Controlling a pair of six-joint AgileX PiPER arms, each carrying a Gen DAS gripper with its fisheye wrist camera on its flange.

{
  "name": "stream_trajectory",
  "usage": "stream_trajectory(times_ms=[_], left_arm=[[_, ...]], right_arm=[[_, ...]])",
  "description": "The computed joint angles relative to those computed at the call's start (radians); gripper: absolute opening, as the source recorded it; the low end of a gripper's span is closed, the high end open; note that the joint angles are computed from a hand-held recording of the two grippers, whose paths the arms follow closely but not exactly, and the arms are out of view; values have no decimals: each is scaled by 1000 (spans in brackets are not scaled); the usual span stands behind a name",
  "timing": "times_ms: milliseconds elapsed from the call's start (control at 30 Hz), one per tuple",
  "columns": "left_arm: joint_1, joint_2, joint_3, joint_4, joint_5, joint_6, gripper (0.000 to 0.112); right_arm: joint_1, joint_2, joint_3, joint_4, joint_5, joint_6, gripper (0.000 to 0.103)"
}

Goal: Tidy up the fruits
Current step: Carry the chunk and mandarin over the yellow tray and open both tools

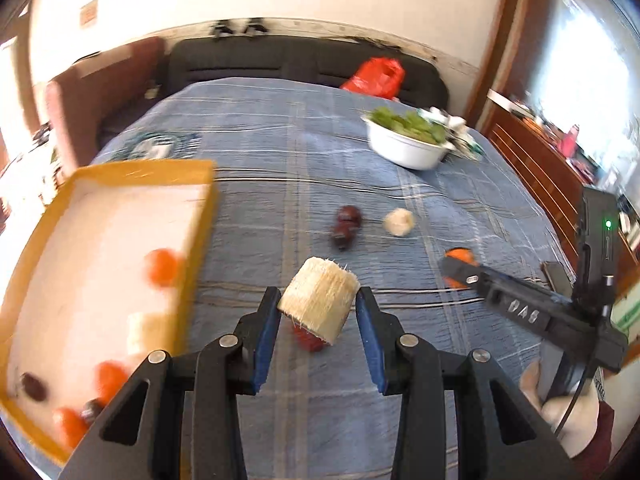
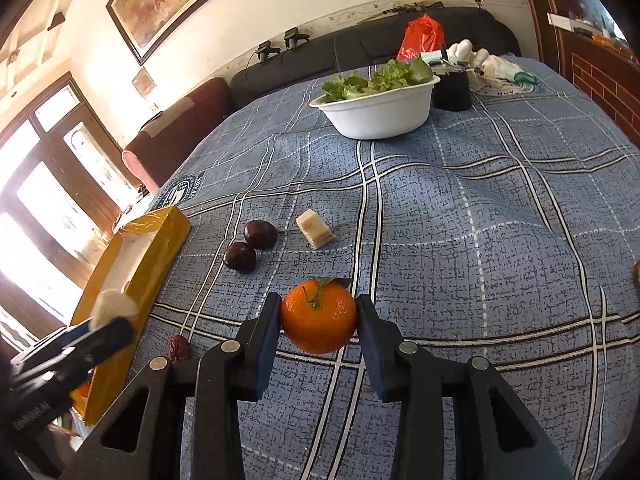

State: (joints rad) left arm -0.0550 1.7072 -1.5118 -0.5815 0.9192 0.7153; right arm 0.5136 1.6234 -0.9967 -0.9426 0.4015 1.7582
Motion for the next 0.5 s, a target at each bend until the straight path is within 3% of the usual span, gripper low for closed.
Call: stream_trajectory(times_ms=[100, 300, 500], left_arm=[[113, 22, -70, -45, 75, 21, 38], [288, 93, -232, -58, 138, 81, 38], [382, 222, -429, -16, 187, 82, 38]], right_arm=[[10, 10, -18, 26, 46, 3, 41], [87, 29, -123, 193, 129, -136, 41], [181, 162, -440, 358, 245, -400, 42]])
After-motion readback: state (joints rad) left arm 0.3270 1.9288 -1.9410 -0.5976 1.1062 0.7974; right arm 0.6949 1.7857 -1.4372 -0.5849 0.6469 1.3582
